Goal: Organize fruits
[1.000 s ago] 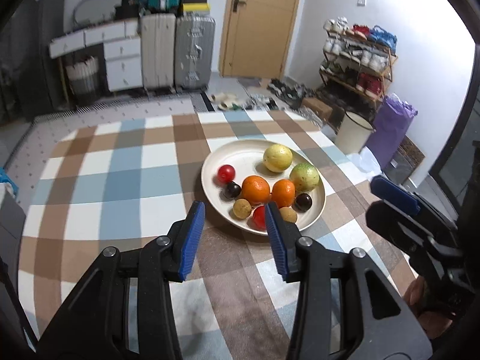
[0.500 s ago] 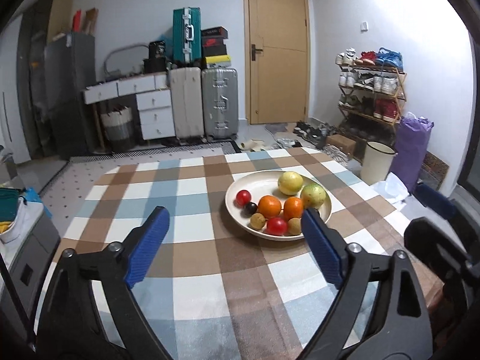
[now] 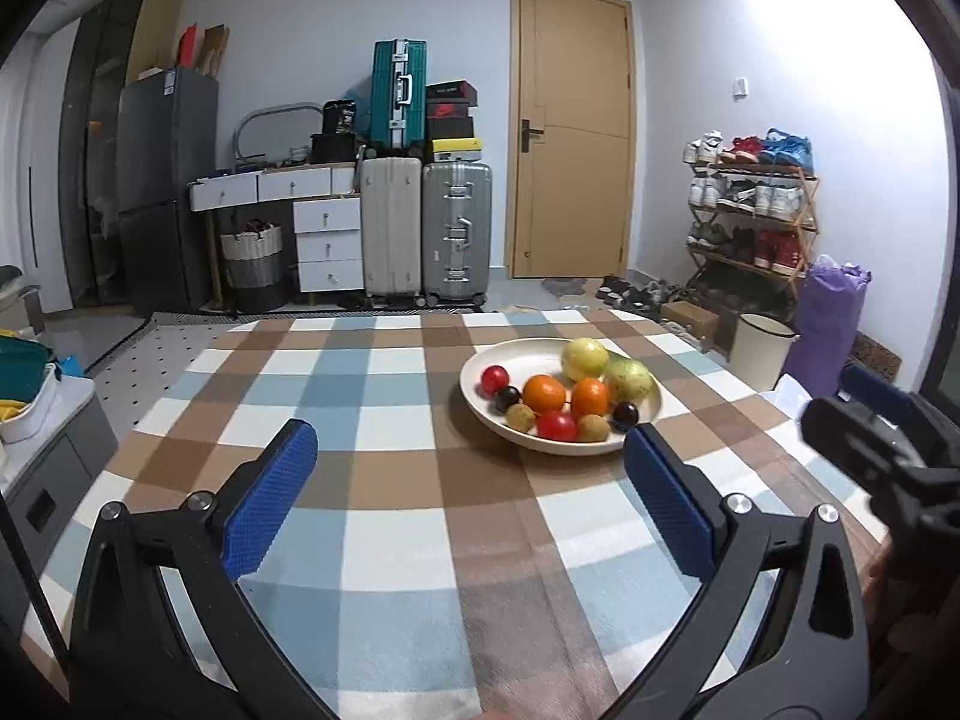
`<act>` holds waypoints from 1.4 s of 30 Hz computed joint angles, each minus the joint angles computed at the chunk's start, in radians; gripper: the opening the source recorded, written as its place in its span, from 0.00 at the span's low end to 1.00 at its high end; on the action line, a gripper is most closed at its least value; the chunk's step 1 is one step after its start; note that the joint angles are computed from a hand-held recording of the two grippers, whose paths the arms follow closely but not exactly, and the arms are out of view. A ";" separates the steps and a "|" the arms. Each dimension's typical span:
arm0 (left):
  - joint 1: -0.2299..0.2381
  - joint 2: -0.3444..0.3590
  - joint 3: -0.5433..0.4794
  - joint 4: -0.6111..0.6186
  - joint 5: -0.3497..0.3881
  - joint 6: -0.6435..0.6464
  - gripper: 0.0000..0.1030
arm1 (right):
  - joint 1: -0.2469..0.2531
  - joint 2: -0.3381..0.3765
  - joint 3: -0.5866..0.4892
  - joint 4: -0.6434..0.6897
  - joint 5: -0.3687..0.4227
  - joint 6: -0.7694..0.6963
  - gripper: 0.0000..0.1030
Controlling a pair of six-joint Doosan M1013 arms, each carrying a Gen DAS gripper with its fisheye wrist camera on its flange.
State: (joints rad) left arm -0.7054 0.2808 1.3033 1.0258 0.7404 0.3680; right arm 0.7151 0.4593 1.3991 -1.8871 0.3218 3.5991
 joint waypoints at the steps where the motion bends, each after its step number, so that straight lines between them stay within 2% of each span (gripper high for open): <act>1: -0.005 -0.001 0.009 0.032 0.001 -0.024 0.99 | -0.002 0.002 0.000 0.031 0.001 -0.025 0.99; 3: -0.012 0.001 0.019 0.080 0.013 -0.060 0.99 | -0.002 0.003 -0.003 0.117 0.009 -0.096 0.99; 6: -0.012 0.008 0.021 0.084 0.022 -0.072 0.99 | -0.001 0.003 -0.003 0.134 0.022 -0.101 0.99; 8: -0.003 0.014 0.011 0.044 0.025 -0.054 0.99 | 0.001 0.010 -0.016 0.234 0.025 -0.208 0.99; 9: -0.001 0.011 0.015 0.046 0.023 -0.069 0.99 | 0.006 0.019 -0.035 0.340 0.041 -0.326 0.99; 11: 0.004 0.004 0.027 0.057 0.007 -0.106 0.99 | 0.012 0.027 -0.051 0.402 0.064 -0.415 0.99; 14: 0.011 0.008 0.023 0.033 0.003 -0.097 0.99 | 0.021 0.026 -0.043 0.335 0.076 -0.390 0.99; 18: 0.011 0.012 0.018 0.040 0.006 -0.092 0.99 | 0.020 0.027 -0.046 0.353 0.075 -0.404 0.99; 25: -0.010 0.009 0.028 0.123 0.015 -0.108 0.99 | 0.019 0.027 -0.045 0.352 0.075 -0.402 0.99; 42: -0.012 0.012 0.026 0.130 0.017 -0.107 0.99 | 0.018 0.026 -0.043 0.348 0.075 -0.401 1.00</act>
